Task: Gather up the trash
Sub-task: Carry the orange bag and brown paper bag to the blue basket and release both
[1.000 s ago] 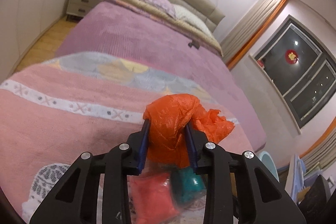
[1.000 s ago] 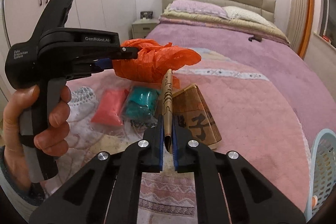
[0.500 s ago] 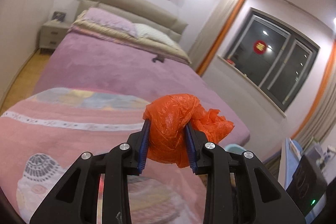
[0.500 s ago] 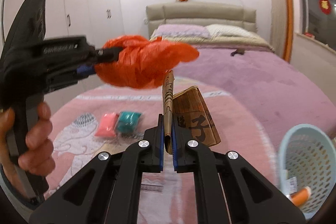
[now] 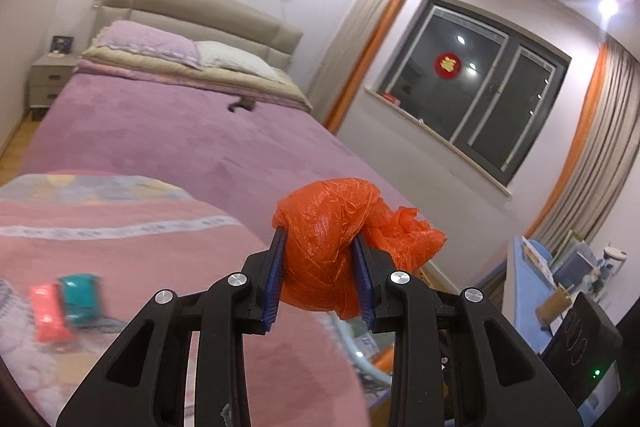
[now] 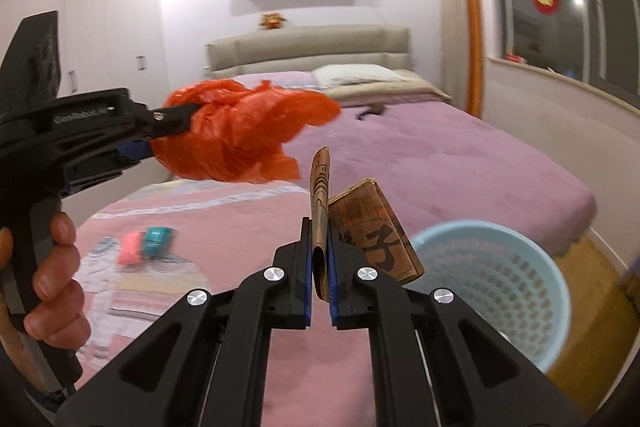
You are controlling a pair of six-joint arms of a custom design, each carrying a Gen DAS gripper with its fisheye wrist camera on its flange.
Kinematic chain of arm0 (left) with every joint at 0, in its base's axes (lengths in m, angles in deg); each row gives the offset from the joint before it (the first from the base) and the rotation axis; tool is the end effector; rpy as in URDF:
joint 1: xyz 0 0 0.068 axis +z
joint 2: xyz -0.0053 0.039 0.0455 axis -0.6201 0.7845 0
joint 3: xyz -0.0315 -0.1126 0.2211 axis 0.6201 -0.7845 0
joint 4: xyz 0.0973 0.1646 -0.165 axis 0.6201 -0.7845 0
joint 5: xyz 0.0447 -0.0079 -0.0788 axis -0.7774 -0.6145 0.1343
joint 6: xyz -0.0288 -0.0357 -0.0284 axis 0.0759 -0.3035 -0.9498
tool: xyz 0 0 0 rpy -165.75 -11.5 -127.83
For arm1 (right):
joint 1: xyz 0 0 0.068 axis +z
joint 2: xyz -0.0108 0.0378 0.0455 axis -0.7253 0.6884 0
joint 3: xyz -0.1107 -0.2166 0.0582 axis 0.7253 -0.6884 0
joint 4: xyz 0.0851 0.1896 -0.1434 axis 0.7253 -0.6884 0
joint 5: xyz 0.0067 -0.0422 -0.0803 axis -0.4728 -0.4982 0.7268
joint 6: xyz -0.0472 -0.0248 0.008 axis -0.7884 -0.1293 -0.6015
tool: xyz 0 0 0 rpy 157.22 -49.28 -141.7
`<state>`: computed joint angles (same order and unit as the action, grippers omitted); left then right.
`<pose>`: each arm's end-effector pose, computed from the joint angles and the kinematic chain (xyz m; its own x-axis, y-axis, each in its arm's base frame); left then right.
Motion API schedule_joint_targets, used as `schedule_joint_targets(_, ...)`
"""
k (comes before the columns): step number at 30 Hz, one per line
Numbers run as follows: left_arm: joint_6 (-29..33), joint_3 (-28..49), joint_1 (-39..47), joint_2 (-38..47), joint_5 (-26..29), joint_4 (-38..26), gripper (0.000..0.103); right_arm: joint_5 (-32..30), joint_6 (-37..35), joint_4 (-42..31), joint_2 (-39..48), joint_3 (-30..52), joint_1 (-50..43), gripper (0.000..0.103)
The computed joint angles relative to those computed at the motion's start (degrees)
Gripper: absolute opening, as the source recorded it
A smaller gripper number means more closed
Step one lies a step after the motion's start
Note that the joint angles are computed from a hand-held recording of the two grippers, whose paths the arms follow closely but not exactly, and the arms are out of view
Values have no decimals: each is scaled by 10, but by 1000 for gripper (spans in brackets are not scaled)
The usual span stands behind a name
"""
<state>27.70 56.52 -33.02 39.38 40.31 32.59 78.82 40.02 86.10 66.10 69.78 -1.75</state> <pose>0.3701 0.0044 0.1698 -0.6004 0.0727 -0.7964 0.6667 0.5954 -0.4483 0.1967 0.1565 0.1492 -0.4175 0.2391 -0.8767 0.3172 0.9424 0.1060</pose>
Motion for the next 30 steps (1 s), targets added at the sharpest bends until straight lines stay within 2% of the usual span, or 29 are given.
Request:
schedule_joint_targets(6, -15, -60, -91, -21, -55, 46, 29, 0, 73, -63, -129, -102, -45, 5)
schedule_joint_targets(8, -26, -73, -123, -18, -77, 64, 29, -31, 95, -86, -183, -138, -83, 5)
schedule_joint_targets(11, -41, -79, -161, 1, -109, 85, 30, -106, 96, -76, -268, -209, -169, 5)
schedule_joint_targets(15, -47, -81, -208, 26, -167, 115, 30, -140, 84, -82, -313, -248, -237, 5)
schedule_joint_targets(18, -25, -70, -229, 49, -186, 104, 39, -158, 75, -59, -294, -256, -282, 9)
schedule_joint_targets(19, -12, -62, -234, 57, -186, 90, 47, -164, 75, -44, -270, -251, -293, 13)
schedule_joint_targets(20, 1, -57, -234, 63, -184, 82, 53, -189, 58, -29, -269, -259, -320, 13)
schedule_joint_targets(22, 13, -65, -234, 64, -198, 93, 59, -221, 36, 4, -247, -266, -358, 14)
schedule_joint_targets(24, 21, -68, -221, 62, -190, 92, 66, -242, 26, 20, -247, -280, -380, 21)
schedule_joint_targets(25, 23, -69, -212, 61, -183, 90, 69, -248, 27, 25, -250, -286, -384, 33)
schedule_joint_targets(26, 24, -70, -206, 59, -180, 88, 71, -251, 26, 25, -255, -288, -390, 50)
schedule_joint_targets(27, 26, -72, -199, 56, -175, 87, 71, -241, 37, 21, -262, -291, -384, 54)
schedule_joint_targets(30, 33, -77, -178, 44, -161, 78, 72, -222, 49, 7, -273, -287, -354, 54)
